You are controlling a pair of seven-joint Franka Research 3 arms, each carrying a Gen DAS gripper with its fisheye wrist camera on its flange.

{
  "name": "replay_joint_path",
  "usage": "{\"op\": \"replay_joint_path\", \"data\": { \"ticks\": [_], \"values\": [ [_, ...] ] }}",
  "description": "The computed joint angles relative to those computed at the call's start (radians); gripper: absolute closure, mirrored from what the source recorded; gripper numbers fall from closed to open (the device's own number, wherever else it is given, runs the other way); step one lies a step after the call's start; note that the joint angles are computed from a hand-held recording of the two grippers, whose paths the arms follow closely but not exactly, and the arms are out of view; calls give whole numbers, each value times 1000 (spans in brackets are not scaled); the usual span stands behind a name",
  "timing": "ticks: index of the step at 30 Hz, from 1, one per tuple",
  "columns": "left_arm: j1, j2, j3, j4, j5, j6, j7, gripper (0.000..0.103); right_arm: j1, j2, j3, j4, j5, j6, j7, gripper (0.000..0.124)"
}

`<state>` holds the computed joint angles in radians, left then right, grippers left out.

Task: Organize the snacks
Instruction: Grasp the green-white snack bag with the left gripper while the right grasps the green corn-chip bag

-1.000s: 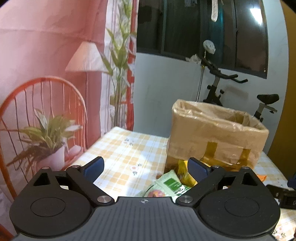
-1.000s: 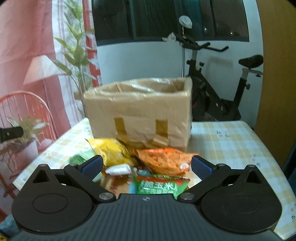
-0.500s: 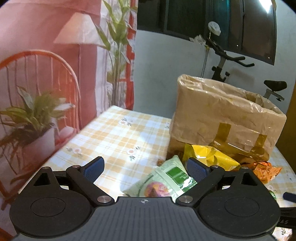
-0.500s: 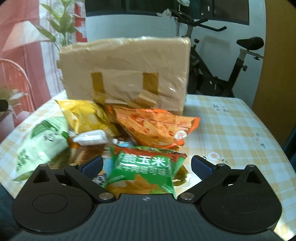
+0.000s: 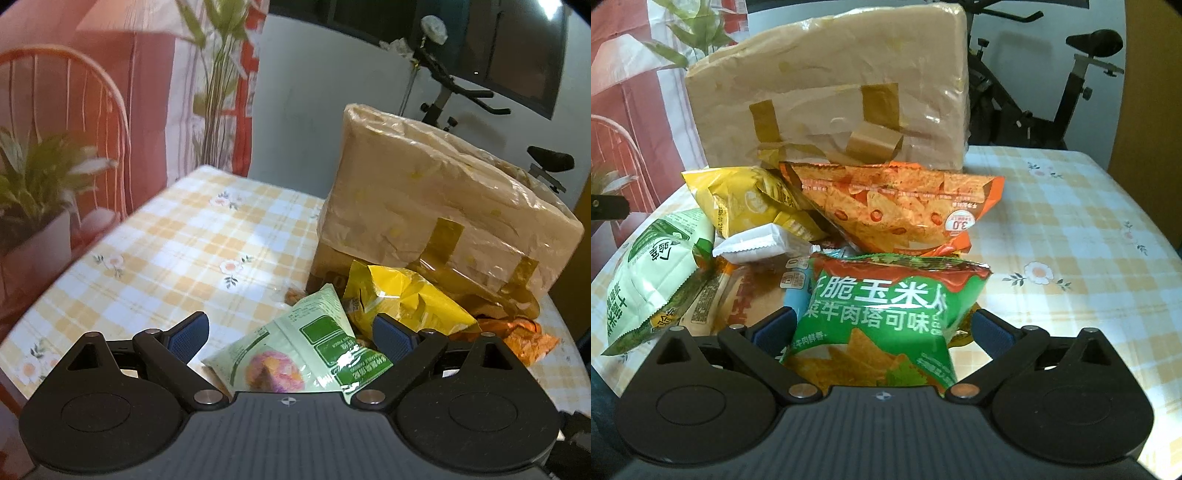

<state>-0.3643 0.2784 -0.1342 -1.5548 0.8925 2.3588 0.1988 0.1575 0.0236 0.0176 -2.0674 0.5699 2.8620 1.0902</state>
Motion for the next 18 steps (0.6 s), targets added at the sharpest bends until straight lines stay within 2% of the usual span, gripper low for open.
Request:
{"op": "replay_joint_path", "data": {
  "ticks": [4,7,13,18],
  "values": [
    [6,46,2,64,-49,-31,21,7,0,8,2,8,18,0,-23,31],
    [17,87,0,112,-132,-50,58,7,-4,13,3,18,50,-16,-53,35],
    [27,123,-1,129,-247,-78,136,6,-7,19,4,21,76,-17,-89,38],
    [26,122,17,100,-250,-30,120,3,-5,31,2,31,13,-17,-44,38]
  ]
}}
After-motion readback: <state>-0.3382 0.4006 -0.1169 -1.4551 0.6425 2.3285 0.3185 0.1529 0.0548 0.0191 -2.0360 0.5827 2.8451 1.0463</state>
